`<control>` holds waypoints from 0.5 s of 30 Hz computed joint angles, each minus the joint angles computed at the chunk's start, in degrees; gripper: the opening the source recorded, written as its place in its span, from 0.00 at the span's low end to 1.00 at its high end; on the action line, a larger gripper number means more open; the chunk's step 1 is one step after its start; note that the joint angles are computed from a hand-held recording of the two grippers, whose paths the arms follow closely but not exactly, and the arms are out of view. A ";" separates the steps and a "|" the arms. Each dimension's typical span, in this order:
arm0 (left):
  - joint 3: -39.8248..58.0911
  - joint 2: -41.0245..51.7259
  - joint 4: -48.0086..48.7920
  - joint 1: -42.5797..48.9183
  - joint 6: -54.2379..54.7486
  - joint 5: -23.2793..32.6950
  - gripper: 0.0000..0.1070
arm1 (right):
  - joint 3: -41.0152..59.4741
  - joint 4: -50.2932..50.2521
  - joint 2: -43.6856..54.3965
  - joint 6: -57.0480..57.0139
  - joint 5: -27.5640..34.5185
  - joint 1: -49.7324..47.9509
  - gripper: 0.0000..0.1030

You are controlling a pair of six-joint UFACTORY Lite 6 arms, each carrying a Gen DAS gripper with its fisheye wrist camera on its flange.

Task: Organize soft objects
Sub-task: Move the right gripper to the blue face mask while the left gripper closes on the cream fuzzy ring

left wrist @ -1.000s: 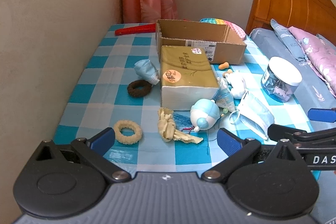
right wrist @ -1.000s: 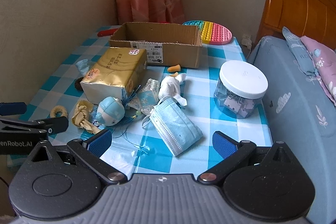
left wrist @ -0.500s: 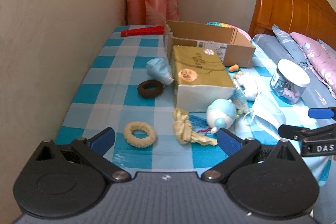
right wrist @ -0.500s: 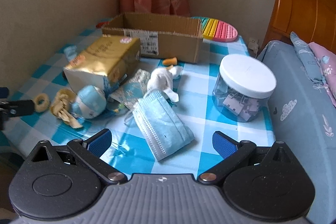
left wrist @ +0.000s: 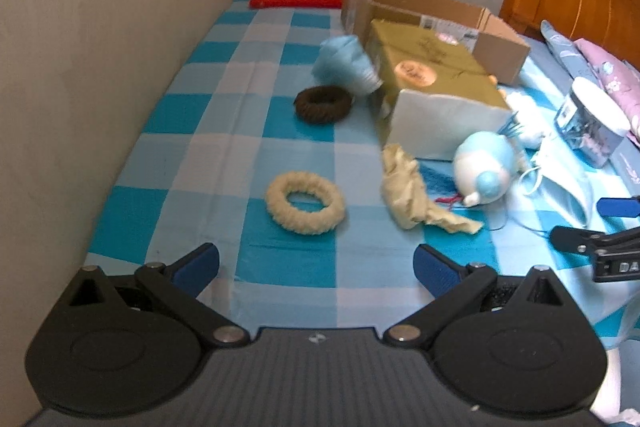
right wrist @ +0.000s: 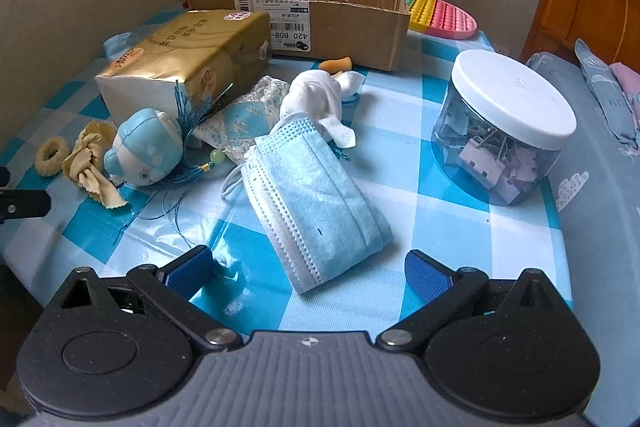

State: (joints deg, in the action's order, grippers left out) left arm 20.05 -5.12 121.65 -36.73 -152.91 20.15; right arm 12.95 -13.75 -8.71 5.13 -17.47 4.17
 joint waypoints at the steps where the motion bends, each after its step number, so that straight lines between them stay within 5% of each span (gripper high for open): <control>1: 0.37 1.05 2.04 0.50 -1.75 0.09 0.96 | 0.05 -1.38 0.10 0.75 -0.20 -0.37 1.00; 15: 2.46 7.45 11.71 1.31 -6.61 5.52 0.96 | -5.77 -6.49 0.13 -0.23 -12.56 -4.92 1.00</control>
State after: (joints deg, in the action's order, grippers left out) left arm 22.51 2.33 133.36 -35.42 -159.52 25.67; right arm 7.17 -20.24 -8.59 4.90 -30.03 -0.75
